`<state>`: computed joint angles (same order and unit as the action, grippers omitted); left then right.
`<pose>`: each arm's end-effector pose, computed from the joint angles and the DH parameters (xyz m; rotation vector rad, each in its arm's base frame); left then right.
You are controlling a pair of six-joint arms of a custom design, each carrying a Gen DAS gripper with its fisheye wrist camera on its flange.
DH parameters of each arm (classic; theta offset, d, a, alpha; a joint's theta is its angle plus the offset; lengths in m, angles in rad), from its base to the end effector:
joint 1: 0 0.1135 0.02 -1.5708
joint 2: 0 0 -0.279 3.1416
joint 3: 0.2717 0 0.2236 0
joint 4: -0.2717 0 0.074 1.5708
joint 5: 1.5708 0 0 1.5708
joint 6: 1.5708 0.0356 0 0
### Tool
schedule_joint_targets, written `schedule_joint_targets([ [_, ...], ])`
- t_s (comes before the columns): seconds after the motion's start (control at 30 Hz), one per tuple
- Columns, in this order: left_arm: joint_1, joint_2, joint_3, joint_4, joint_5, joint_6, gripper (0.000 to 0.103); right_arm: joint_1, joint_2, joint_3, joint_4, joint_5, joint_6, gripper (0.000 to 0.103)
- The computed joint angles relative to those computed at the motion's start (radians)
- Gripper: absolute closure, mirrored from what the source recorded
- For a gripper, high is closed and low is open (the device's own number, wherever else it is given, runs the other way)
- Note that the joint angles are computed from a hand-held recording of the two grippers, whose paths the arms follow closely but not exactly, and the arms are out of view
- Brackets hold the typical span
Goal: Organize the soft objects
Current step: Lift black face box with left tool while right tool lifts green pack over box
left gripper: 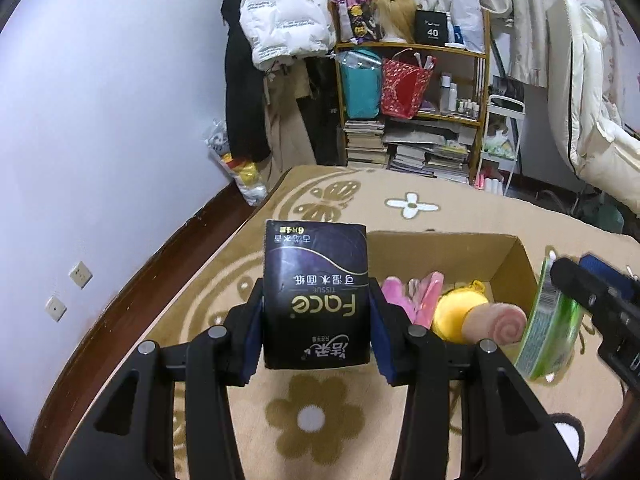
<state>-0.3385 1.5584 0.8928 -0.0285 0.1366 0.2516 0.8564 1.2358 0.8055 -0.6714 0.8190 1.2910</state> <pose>0.2880 -0.1065 0.2368 0.7278 2.1449 -0.2008 0.1464 0.1292 0.2540 0.7015 2.1124 0.0067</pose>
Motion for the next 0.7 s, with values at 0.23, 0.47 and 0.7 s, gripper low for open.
schedule_joint_targets([
  [0.23, -0.068, 0.050, 0.042, 0.048, -0.046, 0.010, 0.059, -0.120, -0.028, 0.028, 0.036, -0.029, -0.182, 0.047],
  [0.47, -0.097, 0.109, 0.063, 0.088, -0.062, 0.008, 0.059, -0.181, -0.021, -0.021, 0.145, -0.057, -0.285, 0.047],
  [0.7, -0.115, 0.158, 0.076, 0.122, -0.062, 0.001, 0.059, -0.253, -0.029, -0.167, 0.403, -0.173, -0.353, 0.047],
])
